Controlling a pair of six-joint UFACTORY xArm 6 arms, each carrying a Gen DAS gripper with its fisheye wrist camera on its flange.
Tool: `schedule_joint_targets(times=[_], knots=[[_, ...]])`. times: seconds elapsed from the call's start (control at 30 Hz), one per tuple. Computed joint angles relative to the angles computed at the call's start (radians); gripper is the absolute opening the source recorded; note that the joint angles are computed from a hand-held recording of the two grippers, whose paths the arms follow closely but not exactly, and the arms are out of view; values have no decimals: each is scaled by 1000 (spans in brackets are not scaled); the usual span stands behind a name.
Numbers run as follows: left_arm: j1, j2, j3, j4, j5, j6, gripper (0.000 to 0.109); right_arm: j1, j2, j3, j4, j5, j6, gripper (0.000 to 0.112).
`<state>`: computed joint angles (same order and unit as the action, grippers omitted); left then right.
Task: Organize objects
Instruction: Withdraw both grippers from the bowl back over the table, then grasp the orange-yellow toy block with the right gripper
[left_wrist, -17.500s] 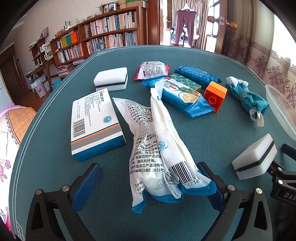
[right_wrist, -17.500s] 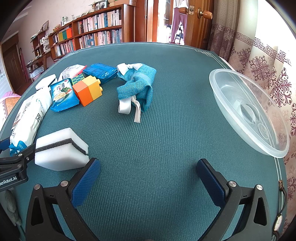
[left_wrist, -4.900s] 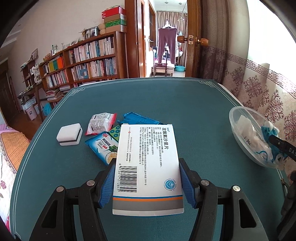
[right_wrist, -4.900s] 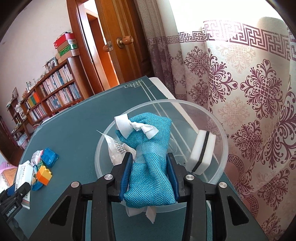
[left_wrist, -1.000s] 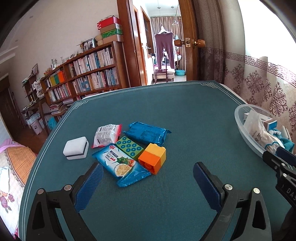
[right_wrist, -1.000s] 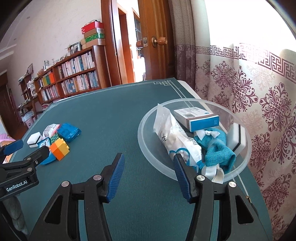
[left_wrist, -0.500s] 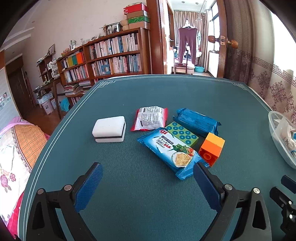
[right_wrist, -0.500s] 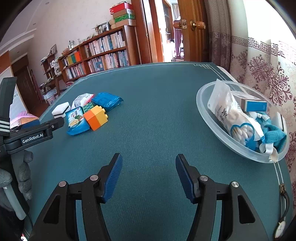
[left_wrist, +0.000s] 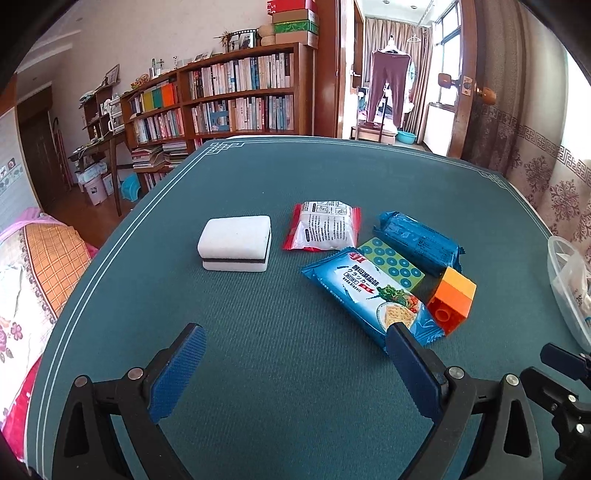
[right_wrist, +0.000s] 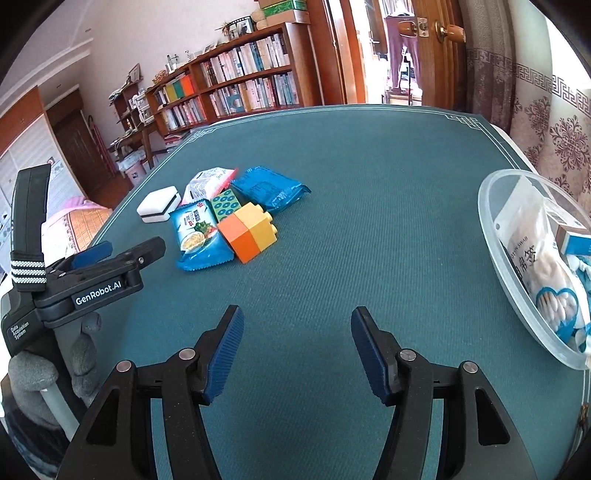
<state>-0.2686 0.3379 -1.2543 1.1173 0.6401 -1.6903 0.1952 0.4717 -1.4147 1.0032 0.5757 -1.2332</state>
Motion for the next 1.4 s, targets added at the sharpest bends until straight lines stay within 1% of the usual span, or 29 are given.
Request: schedule_joint_targets(times=[0.33, 0.5, 0.67, 0.8, 0.97, 1.07, 1.17, 1.4], knots=[[26, -8, 32, 2, -14, -43, 100, 71, 98, -145, -41, 32, 110, 62], [39, -4, 35, -10, -27, -42, 100, 100, 152, -216, -71, 10, 182, 62], [38, -1, 38, -11, -20, -52, 100, 117, 201, -277, -99, -1, 226, 62], [40, 2, 38, -14, -24, -49, 100, 128, 228, -303, -108, -18, 230, 62], [40, 3, 38, -16, -24, -49, 100, 132, 250, -324, -112, -23, 234, 56], [41, 3, 39, -17, -24, -50, 100, 131, 251, -324, -106, -28, 226, 55], [42, 1, 45, -12, -26, -54, 100, 132, 246, -311, -99, -49, 207, 55], [40, 4, 40, -16, -19, -49, 100, 115, 197, -226, -46, -113, 126, 55]])
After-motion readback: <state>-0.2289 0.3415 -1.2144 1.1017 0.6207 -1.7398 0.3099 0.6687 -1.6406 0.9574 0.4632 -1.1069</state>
